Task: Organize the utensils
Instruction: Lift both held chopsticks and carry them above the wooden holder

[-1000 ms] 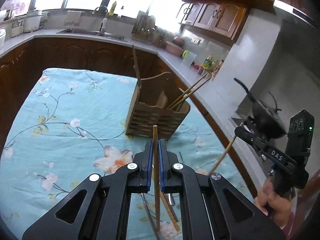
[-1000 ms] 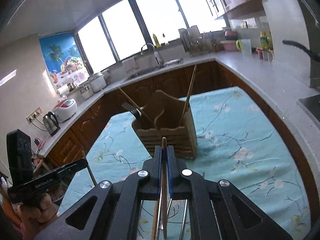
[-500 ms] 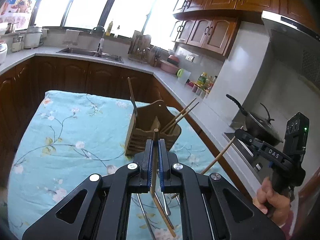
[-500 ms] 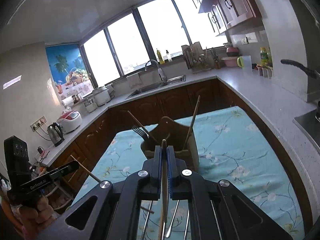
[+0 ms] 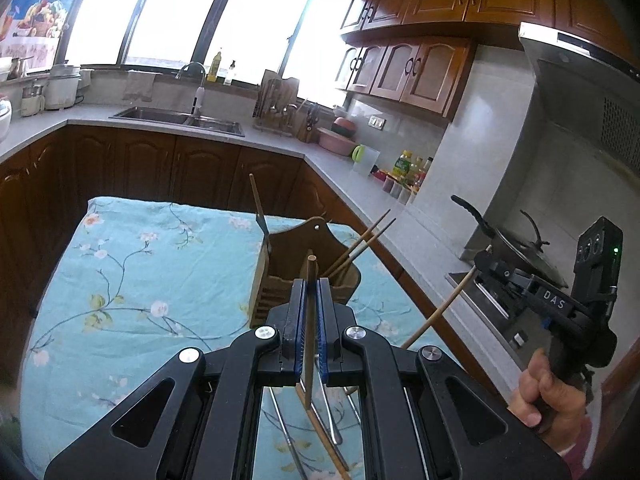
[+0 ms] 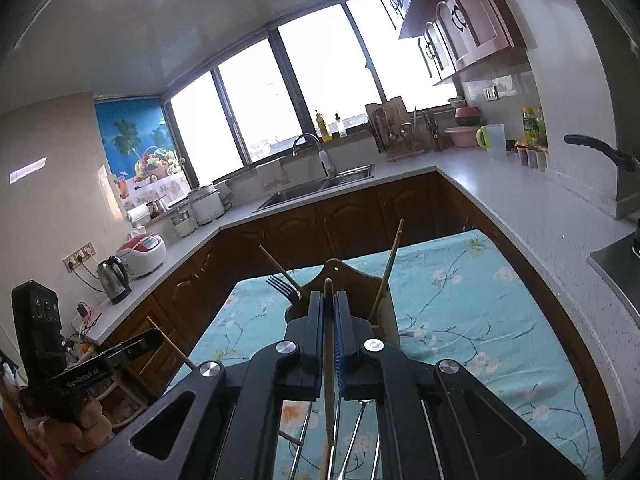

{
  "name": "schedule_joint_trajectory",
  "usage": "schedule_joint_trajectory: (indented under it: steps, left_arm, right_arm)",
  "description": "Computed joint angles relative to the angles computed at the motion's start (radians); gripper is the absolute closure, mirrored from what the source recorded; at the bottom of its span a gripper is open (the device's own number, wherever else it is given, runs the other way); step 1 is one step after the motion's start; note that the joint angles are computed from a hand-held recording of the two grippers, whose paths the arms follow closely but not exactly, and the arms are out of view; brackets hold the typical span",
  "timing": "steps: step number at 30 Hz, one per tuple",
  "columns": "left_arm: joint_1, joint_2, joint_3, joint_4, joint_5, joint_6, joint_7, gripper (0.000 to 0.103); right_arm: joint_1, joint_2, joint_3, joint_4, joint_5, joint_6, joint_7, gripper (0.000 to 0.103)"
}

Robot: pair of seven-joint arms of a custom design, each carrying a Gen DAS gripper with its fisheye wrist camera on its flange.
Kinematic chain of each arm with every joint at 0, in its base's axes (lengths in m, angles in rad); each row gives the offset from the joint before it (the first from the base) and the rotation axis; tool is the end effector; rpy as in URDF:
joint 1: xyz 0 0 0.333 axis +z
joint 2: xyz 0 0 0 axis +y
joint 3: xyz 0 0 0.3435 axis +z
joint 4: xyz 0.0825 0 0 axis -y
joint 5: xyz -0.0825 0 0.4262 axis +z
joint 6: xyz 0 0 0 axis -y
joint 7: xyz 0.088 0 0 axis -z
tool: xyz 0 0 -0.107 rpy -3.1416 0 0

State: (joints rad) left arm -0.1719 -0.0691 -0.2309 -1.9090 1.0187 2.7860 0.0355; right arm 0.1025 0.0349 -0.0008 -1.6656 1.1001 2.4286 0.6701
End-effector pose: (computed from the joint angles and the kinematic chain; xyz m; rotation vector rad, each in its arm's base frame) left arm 0.5577 -0.2843 0.6339 -1.8271 1.3179 -1.2140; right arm 0.6611 0.0705 0.6806 -1.6521 1.0959 -0.2566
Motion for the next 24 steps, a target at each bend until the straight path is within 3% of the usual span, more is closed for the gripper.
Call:
schedule_joint_trajectory:
  steps: [12, 19, 24]
  left_arm:
    - [0.005, 0.054, 0.021, 0.119, 0.044, -0.011, 0.037, 0.099]
    - [-0.002, 0.127, 0.050, 0.273, 0.118, -0.043, 0.047, 0.099]
    - [-0.015, 0.211, 0.081, 0.390, 0.108, -0.057, 0.093, 0.099]
  right_arm:
    - [-0.005, 0.080, 0.022, 0.138, 0.006, 0.026, 0.016, 0.098]
    - [-0.010, 0.194, 0.055, 0.316, -0.033, 0.077, 0.066, 0.098]
    - [-0.010, 0.304, 0.084, 0.473, -0.117, 0.110, 0.144, 0.098]
